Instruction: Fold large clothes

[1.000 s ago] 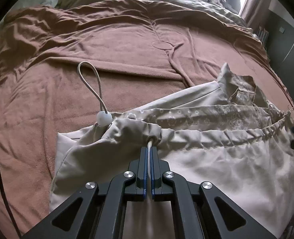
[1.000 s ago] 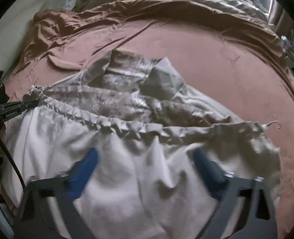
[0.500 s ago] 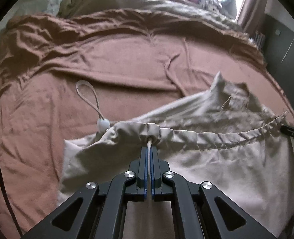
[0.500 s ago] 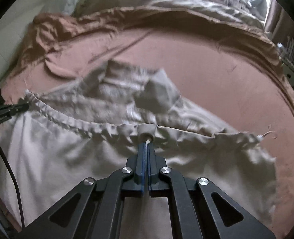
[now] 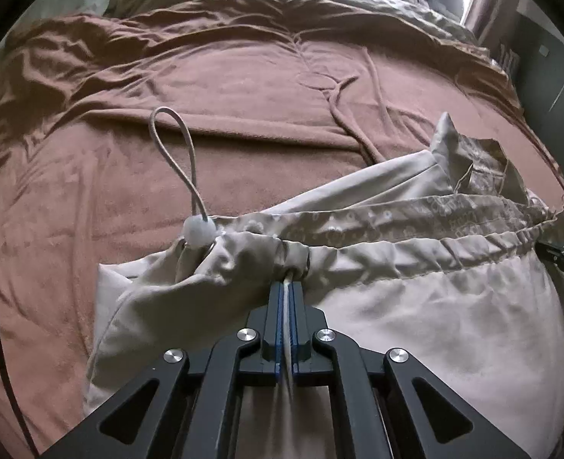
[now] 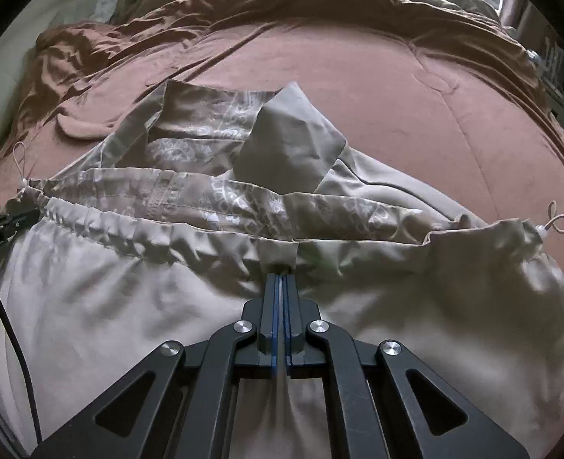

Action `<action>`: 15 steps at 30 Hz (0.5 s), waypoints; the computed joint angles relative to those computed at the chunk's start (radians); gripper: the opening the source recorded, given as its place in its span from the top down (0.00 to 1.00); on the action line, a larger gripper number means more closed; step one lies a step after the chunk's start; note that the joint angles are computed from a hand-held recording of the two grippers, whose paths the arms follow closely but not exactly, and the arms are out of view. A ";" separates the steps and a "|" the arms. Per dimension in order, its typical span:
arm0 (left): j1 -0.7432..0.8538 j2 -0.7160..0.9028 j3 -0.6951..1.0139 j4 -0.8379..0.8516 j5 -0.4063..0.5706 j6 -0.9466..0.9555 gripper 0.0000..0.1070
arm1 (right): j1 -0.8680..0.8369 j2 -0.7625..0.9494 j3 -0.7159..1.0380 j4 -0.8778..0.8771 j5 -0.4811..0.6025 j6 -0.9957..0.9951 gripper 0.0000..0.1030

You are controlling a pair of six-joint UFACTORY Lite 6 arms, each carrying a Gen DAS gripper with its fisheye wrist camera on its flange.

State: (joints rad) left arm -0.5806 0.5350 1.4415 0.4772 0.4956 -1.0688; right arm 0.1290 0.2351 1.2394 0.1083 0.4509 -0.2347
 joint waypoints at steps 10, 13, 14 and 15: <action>-0.044 -0.339 -0.203 0.048 -0.019 -0.112 0.23 | -0.093 -0.355 -0.170 0.260 0.107 -0.214 0.04; -0.101 -0.489 -0.295 0.109 0.044 -0.202 0.23 | -0.100 -0.534 -0.275 0.260 0.137 -0.209 0.04; -0.130 -0.538 -0.327 0.139 0.078 -0.244 0.23 | -0.100 -0.595 -0.311 0.250 0.149 -0.199 0.04; -0.163 -0.592 -0.367 0.169 0.109 -0.288 0.23 | -0.106 -0.662 -0.353 0.263 0.167 -0.212 0.04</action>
State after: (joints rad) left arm -0.7438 -0.0570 1.0745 0.6459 0.6050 -1.3567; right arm 0.0234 -0.4267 0.8869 0.3715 0.6183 -0.4465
